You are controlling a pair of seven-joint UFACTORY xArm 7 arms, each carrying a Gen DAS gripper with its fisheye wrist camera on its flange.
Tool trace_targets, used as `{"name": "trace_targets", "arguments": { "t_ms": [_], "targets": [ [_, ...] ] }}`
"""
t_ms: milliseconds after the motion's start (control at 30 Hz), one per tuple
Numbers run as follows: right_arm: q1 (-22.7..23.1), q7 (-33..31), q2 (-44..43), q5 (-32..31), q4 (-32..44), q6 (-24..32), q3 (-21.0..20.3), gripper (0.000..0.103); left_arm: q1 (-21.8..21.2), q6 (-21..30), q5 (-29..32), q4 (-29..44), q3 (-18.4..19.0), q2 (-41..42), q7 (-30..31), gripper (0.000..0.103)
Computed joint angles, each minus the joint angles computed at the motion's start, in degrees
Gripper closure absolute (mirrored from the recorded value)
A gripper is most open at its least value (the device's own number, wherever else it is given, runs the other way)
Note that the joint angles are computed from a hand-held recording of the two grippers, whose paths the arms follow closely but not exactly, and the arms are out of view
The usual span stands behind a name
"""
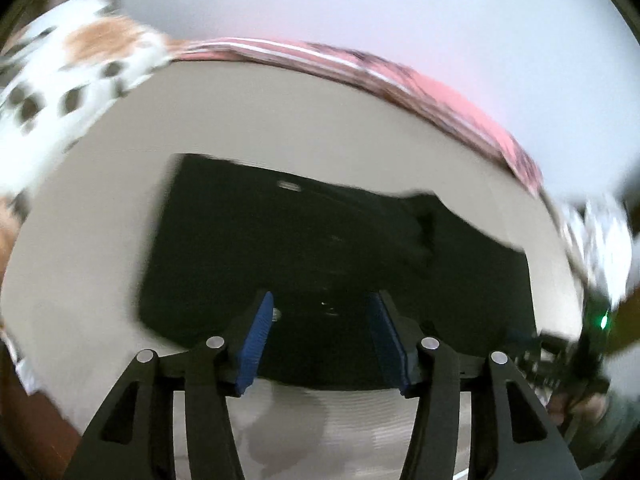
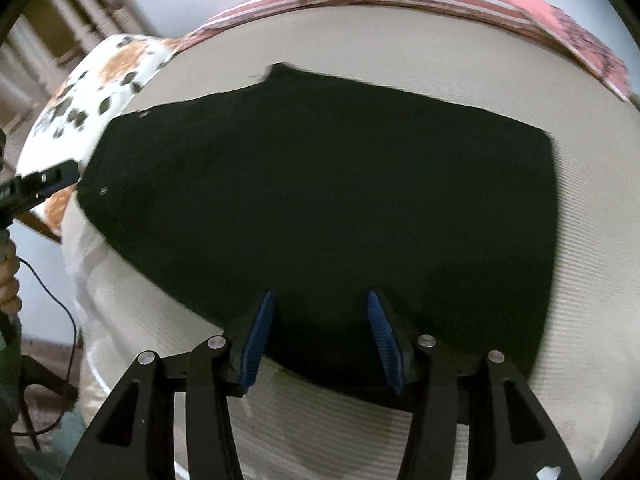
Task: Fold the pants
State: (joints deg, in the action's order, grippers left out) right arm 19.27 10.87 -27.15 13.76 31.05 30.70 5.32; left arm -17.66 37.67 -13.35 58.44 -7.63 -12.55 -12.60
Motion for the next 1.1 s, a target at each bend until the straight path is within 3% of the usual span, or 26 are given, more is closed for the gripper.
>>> {"name": "trace_targets", "arguments": {
  "t_ms": [200,333,500,767,967,1100],
  "targets": [
    [5.29,-5.47,6.16,5.57,5.45,-0.40,-0.21,0.049,1.88,2.44,-8.18,-5.05,5.07,-3.87,1.49,0.050],
    [6.22,-6.77,7.02,9.07,7.09,-2.01,-0.01,0.037,1.86,2.92,-18.41,-8.67,8.04,-4.72,5.26,0.050],
    [3.73,-3.15,6.10,7.01,7.37,-3.44,1.55,0.036,1.82,2.27,-33.46,-11.72,10.78,-3.56,12.45,0.050],
    [1.90,1.71,6.02,4.27,7.18,-3.43,1.76,0.036,5.02,3.41,-50.68,-14.58,11.31,-1.86,21.56,0.050],
    [2.05,3.49,7.68,3.06,8.15,-3.43,1.96,0.036,7.06,4.80,-59.78,-14.01,10.76,0.56,29.10,0.050],
    [2.15,4.30,8.18,2.64,8.33,-3.50,2.13,0.036,9.08,6.61,-62.18,-12.14,10.28,2.99,31.53,0.050]
  ]
}}
